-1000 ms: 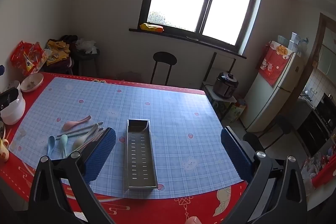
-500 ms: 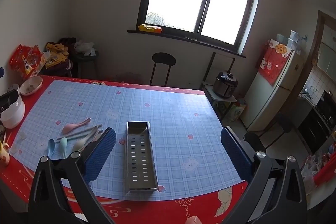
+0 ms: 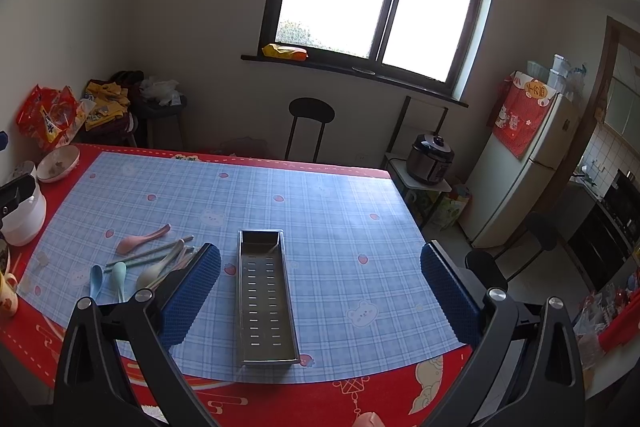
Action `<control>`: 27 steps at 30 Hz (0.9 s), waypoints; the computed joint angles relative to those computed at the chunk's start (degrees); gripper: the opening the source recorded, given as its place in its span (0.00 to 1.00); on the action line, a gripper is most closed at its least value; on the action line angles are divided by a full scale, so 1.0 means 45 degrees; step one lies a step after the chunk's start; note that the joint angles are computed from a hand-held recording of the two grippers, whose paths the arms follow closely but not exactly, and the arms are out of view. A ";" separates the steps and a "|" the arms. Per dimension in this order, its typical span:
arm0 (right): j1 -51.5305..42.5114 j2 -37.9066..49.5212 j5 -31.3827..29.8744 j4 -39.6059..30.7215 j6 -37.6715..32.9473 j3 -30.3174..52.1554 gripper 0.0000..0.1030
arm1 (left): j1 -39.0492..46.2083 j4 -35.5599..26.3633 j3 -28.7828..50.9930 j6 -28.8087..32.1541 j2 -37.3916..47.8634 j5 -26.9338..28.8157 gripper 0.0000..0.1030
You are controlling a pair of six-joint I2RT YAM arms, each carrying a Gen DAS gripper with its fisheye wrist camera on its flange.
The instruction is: Organize utensils
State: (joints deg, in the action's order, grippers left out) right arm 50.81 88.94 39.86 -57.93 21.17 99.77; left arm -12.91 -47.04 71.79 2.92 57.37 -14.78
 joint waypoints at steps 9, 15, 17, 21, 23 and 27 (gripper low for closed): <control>-0.0192 -0.0054 -0.0209 0.0089 -0.0106 -0.0127 0.95 | -0.0013 0.0075 -0.0163 -0.0031 0.0041 -0.0047 0.95; -0.0312 -0.0067 -0.0373 0.0202 -0.0108 -0.0287 0.95 | -0.0050 0.0029 -0.0151 -0.0036 0.0103 -0.0087 0.95; -0.0301 -0.0006 -0.0410 0.0177 -0.0071 -0.0237 0.95 | -0.0027 0.0041 -0.0167 -0.0029 0.0107 -0.0063 0.95; -0.0321 0.0016 -0.0440 0.0167 -0.0046 -0.0241 0.95 | -0.0031 0.0056 -0.0202 -0.0010 0.0099 -0.0074 0.95; -0.0361 -0.0031 -0.0493 0.0201 -0.0090 -0.0284 0.95 | 0.0006 0.0068 -0.0205 0.0000 0.0102 -0.0032 0.95; -0.0397 0.0000 -0.0542 0.0205 -0.0112 -0.0259 0.95 | 0.0023 0.0068 -0.0182 0.0002 0.0118 -0.0017 0.95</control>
State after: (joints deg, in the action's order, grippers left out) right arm 49.02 88.94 37.42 -57.01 20.66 98.60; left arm -12.81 -46.74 70.97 2.93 57.90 -14.85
